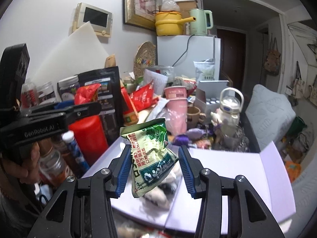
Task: Organize soft objects
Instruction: 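Lower both items into the white box and open both grippers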
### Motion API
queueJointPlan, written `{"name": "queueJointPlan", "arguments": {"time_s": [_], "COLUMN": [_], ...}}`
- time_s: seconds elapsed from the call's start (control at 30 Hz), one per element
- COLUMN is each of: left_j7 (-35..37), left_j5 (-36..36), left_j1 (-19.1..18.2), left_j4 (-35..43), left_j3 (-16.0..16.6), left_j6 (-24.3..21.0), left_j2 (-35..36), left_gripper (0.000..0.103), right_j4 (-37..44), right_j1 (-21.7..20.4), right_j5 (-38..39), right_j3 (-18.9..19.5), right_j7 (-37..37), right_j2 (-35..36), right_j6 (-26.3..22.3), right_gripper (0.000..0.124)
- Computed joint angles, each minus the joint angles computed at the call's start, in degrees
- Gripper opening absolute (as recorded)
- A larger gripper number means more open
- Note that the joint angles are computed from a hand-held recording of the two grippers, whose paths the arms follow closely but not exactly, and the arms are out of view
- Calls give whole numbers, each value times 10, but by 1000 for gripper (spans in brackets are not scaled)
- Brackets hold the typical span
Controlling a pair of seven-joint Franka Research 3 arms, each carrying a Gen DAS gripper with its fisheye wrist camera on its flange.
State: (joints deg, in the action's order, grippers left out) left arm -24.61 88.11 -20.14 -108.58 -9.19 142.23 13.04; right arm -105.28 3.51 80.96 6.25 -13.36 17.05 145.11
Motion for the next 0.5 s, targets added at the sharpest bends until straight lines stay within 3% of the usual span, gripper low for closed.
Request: {"name": "queueJointPlan", "arguments": {"time_s": [0.2,0.3,0.43,0.5], "left_j7": [30,33,41,47], "left_j5": [-31,-46,-73,-82], "left_j1": [4,10,4,7], "left_j4": [24,31,43,50], "left_j3": [7,14,21,25], "left_j6": [-14,12,-1,17], "left_j2": [22,32,50,62], "left_gripper": [51,51,51,51], "right_j4": [52,78,115,129], "right_j1": [5,4,4,0], "right_j5": [-11,-30,-71,-90], "right_j3": [11,18,24,30], "right_j7": [25,47,98,115], "right_j2": [36,57,92,106], "right_j6": [2,-4,-2,-6], "right_gripper": [47,47,47,47]}}
